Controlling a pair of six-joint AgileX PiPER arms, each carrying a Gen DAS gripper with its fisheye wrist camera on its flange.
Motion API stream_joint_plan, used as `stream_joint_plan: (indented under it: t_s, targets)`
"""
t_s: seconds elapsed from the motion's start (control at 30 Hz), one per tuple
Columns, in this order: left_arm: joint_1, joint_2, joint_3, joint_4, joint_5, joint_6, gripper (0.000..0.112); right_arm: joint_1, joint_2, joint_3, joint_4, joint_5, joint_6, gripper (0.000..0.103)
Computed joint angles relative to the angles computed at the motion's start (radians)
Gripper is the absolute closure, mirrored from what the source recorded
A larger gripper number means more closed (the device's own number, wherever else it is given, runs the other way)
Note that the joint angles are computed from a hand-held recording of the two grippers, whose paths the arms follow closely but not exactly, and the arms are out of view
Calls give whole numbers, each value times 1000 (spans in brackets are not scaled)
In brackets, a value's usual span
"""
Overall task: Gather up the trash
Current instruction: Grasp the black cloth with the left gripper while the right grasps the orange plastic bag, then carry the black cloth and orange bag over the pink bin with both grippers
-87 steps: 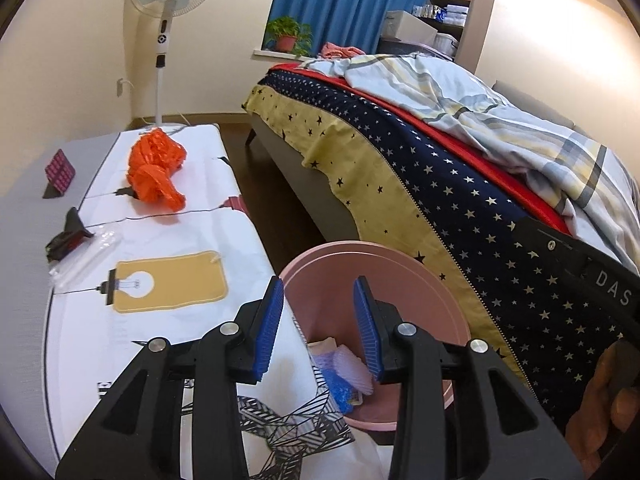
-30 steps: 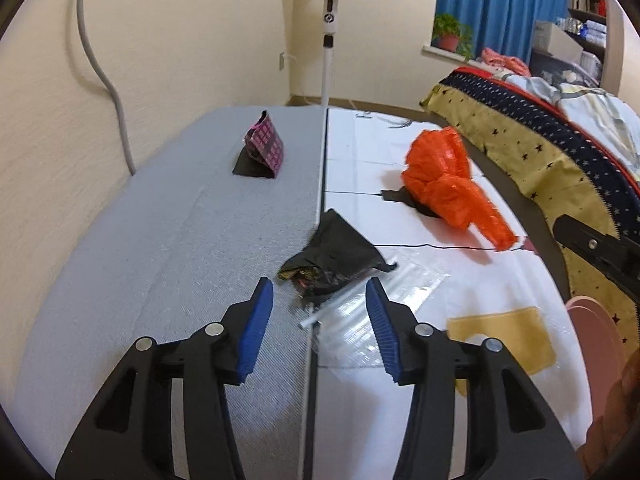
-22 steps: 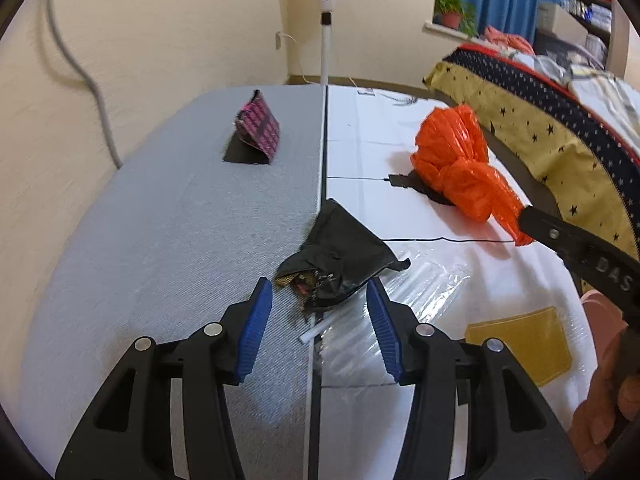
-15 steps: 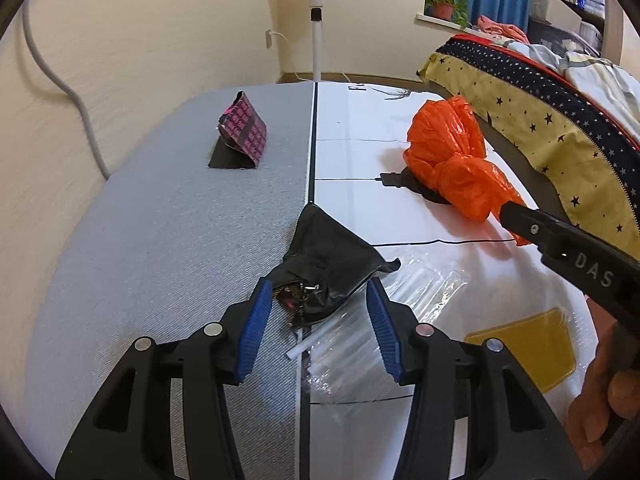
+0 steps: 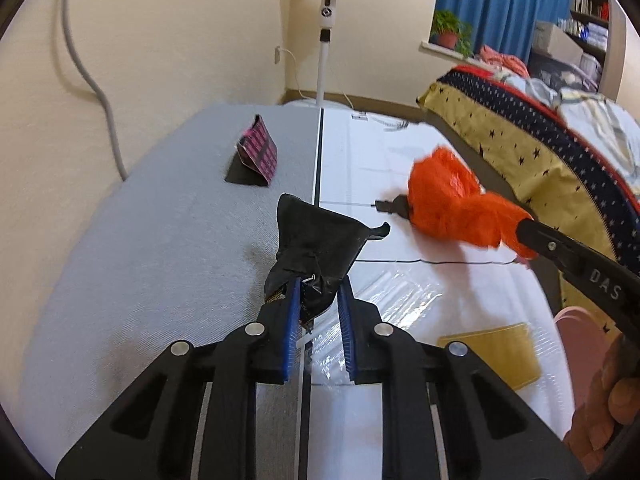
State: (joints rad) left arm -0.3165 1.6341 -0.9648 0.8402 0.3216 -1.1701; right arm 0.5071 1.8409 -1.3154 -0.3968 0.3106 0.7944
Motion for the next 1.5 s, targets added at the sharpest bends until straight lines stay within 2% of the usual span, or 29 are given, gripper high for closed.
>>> stream_joint_plan:
  t_s: [0.17,0.47,0.6,0.9,1.17,1.3,1.5]
  targets:
    - [-19,-85,55,-11,-3,-22,95,30,-101,53,-55,38,56,97]
    - [-109,-240,107,-59,59,6,95,107,-329,183,-172,142,157,98]
    - [-169,-303,122,-62,111,-12,95,147,-440,240,-219,206,200,98]
    - [-410,-413,155,35,297,-155,95,250,-652,315,-309,359,282,97]
    - [-527,-482,202,144,376,-265,95,401,-789,392,-465,533,423,97]
    - [-576,-472,228,197,380,-342,95,445,-835,469,-511,571,508,97]
    - [-598,-450,242,229,359,-381,95,436,-868,548,-539,556,584,97]
